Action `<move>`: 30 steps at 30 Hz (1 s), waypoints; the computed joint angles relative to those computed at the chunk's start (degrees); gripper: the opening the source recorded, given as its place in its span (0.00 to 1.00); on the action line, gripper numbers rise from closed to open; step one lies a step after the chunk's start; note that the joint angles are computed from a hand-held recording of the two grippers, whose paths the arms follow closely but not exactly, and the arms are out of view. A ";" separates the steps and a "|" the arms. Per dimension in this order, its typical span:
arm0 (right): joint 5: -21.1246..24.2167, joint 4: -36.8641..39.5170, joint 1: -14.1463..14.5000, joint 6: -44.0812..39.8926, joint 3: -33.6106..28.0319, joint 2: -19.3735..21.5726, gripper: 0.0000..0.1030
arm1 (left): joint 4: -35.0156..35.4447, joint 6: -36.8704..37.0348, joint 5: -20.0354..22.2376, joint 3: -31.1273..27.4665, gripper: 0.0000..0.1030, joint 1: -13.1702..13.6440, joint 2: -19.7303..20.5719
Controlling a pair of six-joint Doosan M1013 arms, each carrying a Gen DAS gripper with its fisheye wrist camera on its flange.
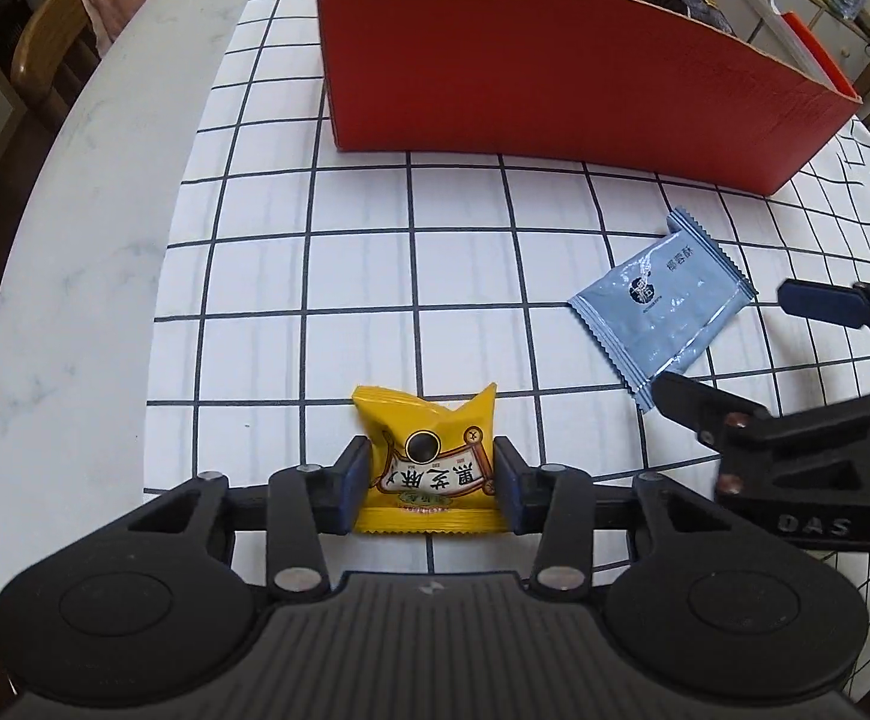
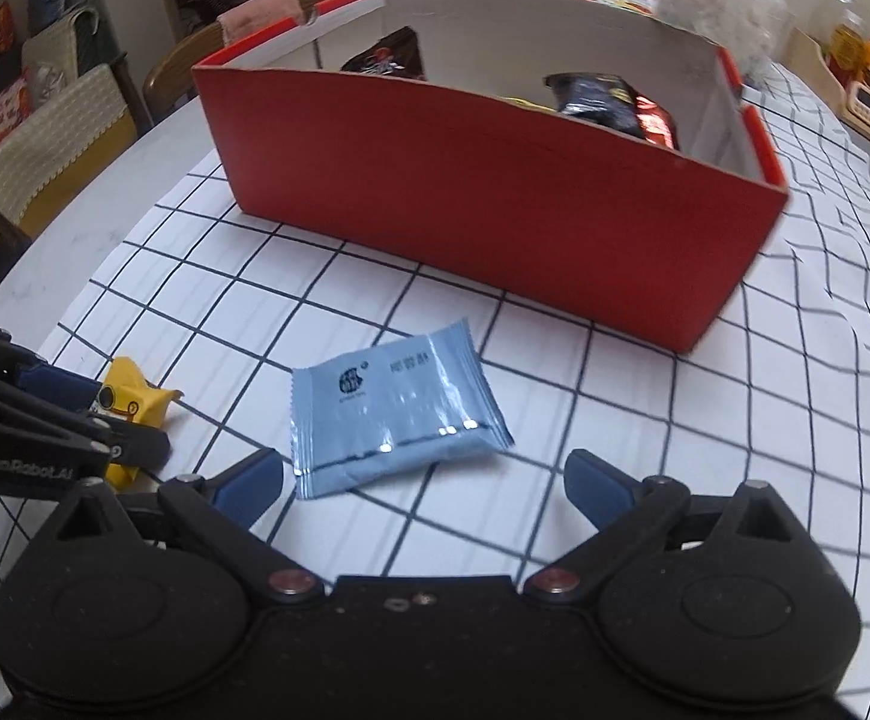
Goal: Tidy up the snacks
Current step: 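Grasp the yellow candy with the left tool while the right tool grasps the blue packet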
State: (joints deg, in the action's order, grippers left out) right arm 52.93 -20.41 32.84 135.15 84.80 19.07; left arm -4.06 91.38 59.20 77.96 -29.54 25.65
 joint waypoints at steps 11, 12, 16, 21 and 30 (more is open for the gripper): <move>0.18 0.66 -0.62 -4.63 -1.67 2.30 0.92 | -1.04 -0.53 0.12 -0.04 0.36 0.77 -0.28; -0.15 0.58 -0.60 -4.59 -1.53 2.28 0.90 | -1.11 -0.61 0.12 -0.05 0.36 0.81 -0.27; -1.75 0.58 -0.59 -5.06 -0.97 2.00 0.80 | -1.36 -0.60 0.16 -0.16 0.36 0.94 -0.18; -1.98 0.06 -0.28 -5.27 -0.87 1.87 0.72 | -1.43 -0.38 0.17 -0.15 0.36 0.94 -0.18; -3.03 -2.00 -0.02 -2.31 -0.10 1.14 0.44 | -1.67 -0.04 0.18 -0.07 0.36 1.01 -0.29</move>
State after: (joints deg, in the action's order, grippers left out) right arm 49.91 -22.41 32.82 132.85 84.71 20.21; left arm -5.74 91.35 59.38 77.89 -28.54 25.36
